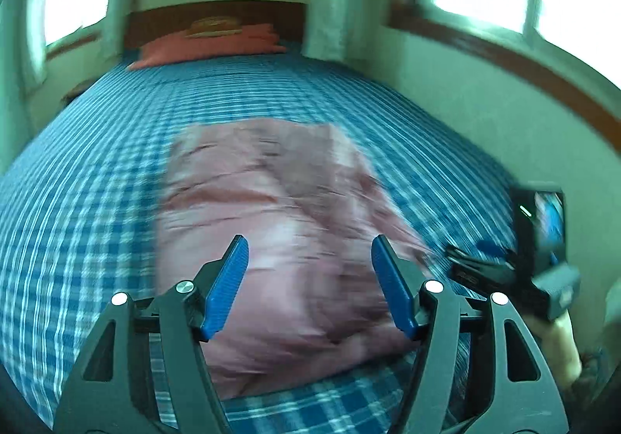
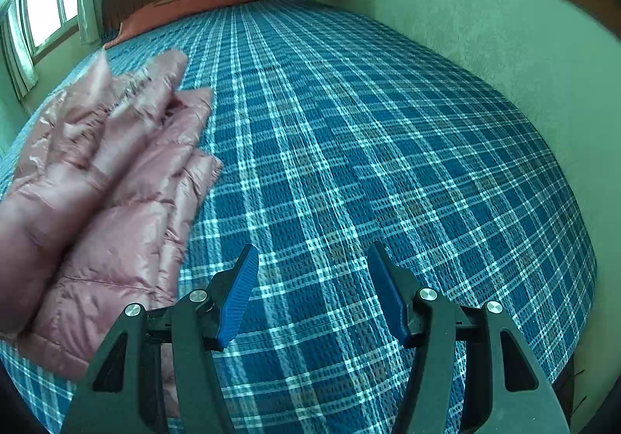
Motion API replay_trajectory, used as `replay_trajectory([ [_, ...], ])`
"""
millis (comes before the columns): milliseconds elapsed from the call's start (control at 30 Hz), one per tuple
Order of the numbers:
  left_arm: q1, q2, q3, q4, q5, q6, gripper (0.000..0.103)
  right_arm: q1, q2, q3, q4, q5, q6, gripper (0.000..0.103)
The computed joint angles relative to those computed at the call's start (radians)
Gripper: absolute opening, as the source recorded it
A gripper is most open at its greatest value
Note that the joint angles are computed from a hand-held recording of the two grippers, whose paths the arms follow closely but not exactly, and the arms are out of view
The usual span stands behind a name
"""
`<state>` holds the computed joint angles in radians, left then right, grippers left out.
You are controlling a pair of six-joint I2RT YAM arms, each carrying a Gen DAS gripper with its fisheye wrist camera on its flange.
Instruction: Fold large clothes
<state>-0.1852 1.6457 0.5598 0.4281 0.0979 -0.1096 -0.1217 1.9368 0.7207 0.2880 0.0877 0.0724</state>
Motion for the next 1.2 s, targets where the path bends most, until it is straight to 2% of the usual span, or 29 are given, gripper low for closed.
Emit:
replay_trajectory([
  [100, 0.151, 0.053, 0.045, -0.023, 0.094, -0.034, 0.065, 0.023, -0.042, -0.010, -0.019, -0.001, 0.019, 0.058],
  [233, 0.334, 0.207, 0.167, -0.044, 0.267, -0.125, 0.066, 0.037, -0.076, 0.023, -0.065, -0.078, 0.069, 0.059],
  [300, 0.381, 0.284, 0.230, -0.059, 0.344, -0.160, 0.070, 0.033, -0.062, 0.059, -0.067, -0.136, 0.097, 0.071],
  [400, 0.432, 0.459, 0.403, -0.137, 0.477, -0.215, 0.070, 0.043, -0.025, 0.143, -0.090, -0.255, 0.149, 0.072],
  [633, 0.441, 0.695, 0.631, -0.209, 0.604, -0.321, 0.070, 0.088, 0.160, 0.415, -0.190, -0.418, 0.209, 0.074],
  [733, 0.433, 0.735, 0.682, -0.236, 0.619, -0.324, 0.071, 0.088, 0.249, 0.532, -0.254, -0.497, 0.231, 0.075],
  [800, 0.423, 0.740, 0.698, -0.247, 0.615, -0.315, 0.072, 0.099, 0.278, 0.568, -0.266, -0.489, 0.234, 0.074],
  [833, 0.419, 0.741, 0.706, -0.254, 0.612, -0.312, 0.073, 0.103, 0.285, 0.574, -0.263, -0.484, 0.232, 0.071],
  [867, 0.414, 0.738, 0.706, -0.260, 0.611, -0.309, 0.073, 0.104, 0.295, 0.590, -0.279, -0.497, 0.218, 0.043],
  [900, 0.412, 0.724, 0.695, -0.263, 0.608, -0.304, 0.073, 0.101, 0.298, 0.595, -0.292, -0.515, 0.205, 0.023],
  [1000, 0.408, 0.673, 0.641, -0.234, 0.600, -0.303, 0.073, 0.088, 0.254, 0.526, -0.249, -0.469, 0.197, 0.011],
  [1100, 0.386, 0.597, 0.560, -0.211, 0.546, -0.253, 0.073, 0.058, 0.227, 0.435, -0.201, -0.313, 0.165, 0.004],
  [1200, 0.330, 0.577, 0.535, -0.207, 0.428, -0.185, 0.074, 0.002, 0.303, 0.455, -0.231, -0.380, 0.196, 0.003],
])
